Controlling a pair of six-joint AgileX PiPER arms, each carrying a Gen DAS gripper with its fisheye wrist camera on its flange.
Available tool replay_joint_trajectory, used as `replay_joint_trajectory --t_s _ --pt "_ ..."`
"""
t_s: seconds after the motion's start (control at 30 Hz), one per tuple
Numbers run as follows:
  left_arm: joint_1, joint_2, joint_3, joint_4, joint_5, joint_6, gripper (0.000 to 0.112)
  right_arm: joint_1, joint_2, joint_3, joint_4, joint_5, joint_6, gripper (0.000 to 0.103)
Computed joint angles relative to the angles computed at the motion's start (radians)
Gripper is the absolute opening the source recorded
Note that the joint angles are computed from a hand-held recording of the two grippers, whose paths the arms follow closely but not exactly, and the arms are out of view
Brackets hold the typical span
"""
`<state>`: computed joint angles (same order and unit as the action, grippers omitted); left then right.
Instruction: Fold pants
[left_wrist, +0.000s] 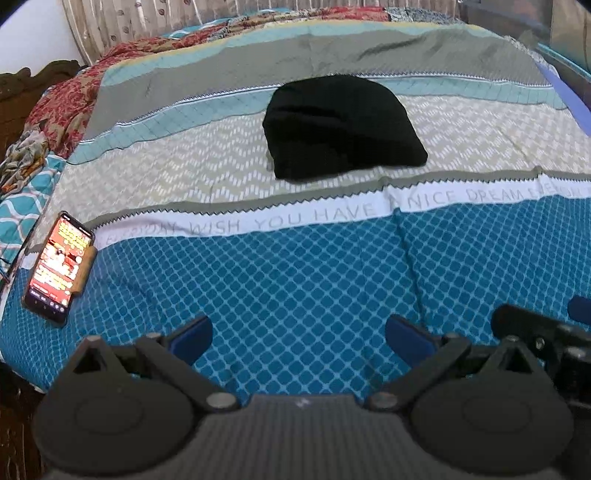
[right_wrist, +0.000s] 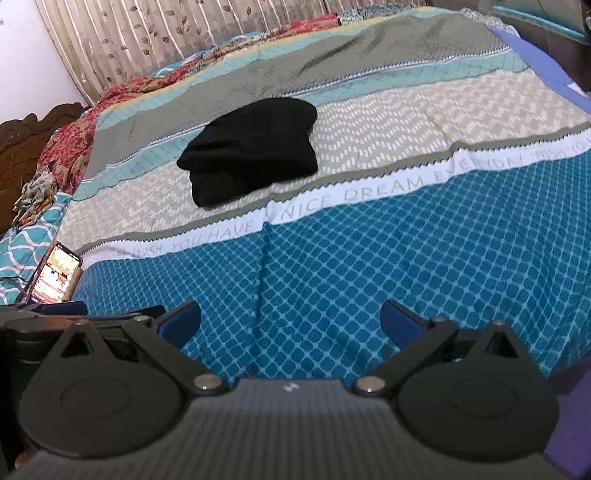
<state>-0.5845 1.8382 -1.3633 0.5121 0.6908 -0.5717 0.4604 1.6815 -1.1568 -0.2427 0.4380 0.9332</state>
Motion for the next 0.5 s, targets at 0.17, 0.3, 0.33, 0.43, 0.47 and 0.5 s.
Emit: replay_joint_trajectory --t_s 0.17,0.3,0.33,0.43,0.47,0.5 --pt "0.012 0.009 -0.007 -0.006 0.011 -0.001 0.103 -0.001 0.011 -0.012 0.036 0.009 -0.035 0.103" --pt "0.029 0.024 -0.021 -0.028 0.029 0.010 0.103 -0.005 0.021 -0.021 0.074 0.020 -0.072 0.103" --pt "0.033 0.027 -0.023 -0.033 0.032 0.015 0.103 -0.006 0.023 -0.023 0.081 0.022 -0.079 0.103" --pt "0.040 0.034 -0.020 -0.041 0.041 0.021 0.103 -0.008 0.032 -0.032 0.104 0.030 -0.101 0.103" --pt "0.043 0.037 -0.021 -0.046 0.045 0.024 0.103 -0.008 0.036 -0.036 0.113 0.034 -0.108 0.103" --pt "0.046 0.040 -0.025 -0.052 0.050 0.029 0.103 -0.008 0.039 -0.039 0.122 0.037 -0.117 0.103"
